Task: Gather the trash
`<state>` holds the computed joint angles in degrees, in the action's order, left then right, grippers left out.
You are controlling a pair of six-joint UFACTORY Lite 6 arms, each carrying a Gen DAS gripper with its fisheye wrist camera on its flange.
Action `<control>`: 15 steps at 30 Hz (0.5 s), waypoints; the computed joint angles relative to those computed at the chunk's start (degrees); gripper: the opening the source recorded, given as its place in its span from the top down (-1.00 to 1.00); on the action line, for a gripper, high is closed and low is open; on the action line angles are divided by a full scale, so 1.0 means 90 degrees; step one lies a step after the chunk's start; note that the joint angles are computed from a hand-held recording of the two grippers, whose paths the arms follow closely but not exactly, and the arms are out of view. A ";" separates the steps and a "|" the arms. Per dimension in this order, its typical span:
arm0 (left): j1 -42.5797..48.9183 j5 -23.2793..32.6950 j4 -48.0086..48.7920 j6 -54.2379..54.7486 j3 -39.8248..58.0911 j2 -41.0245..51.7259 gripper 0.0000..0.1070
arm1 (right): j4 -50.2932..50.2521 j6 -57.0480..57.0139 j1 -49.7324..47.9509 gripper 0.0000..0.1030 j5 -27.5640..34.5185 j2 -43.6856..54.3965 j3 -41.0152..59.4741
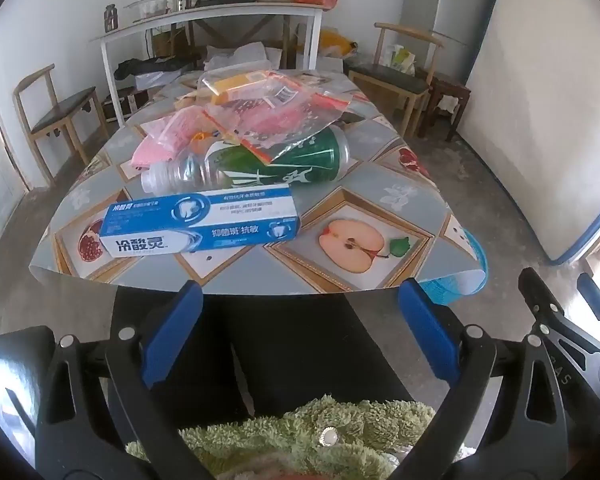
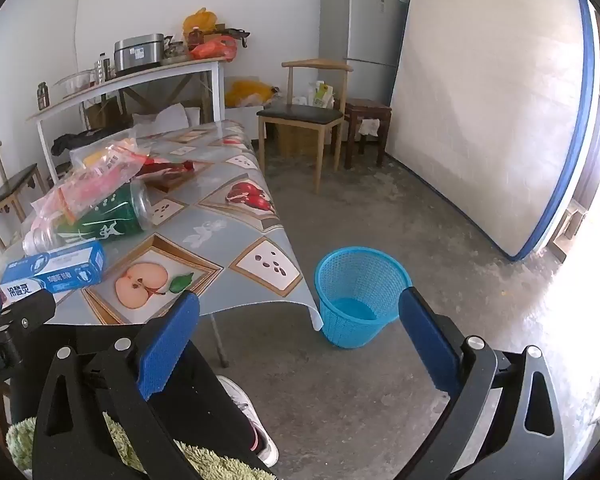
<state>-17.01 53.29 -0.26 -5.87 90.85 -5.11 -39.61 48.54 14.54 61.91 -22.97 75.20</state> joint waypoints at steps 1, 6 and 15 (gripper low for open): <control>0.0001 -0.0009 -0.0010 0.0004 0.0002 0.0000 -0.77 | 0.0004 0.0004 -0.0001 -0.88 -0.0006 0.0000 -0.0001; 0.0252 -0.0084 -0.0307 0.0328 -0.0177 -0.0100 -0.77 | 0.0023 0.0000 -0.0004 -0.88 0.0001 0.0015 0.0008; 0.0388 -0.0084 -0.0268 0.0323 -0.0172 -0.0102 -0.77 | -0.0013 -0.0107 0.0005 -0.88 0.0092 0.0081 0.0177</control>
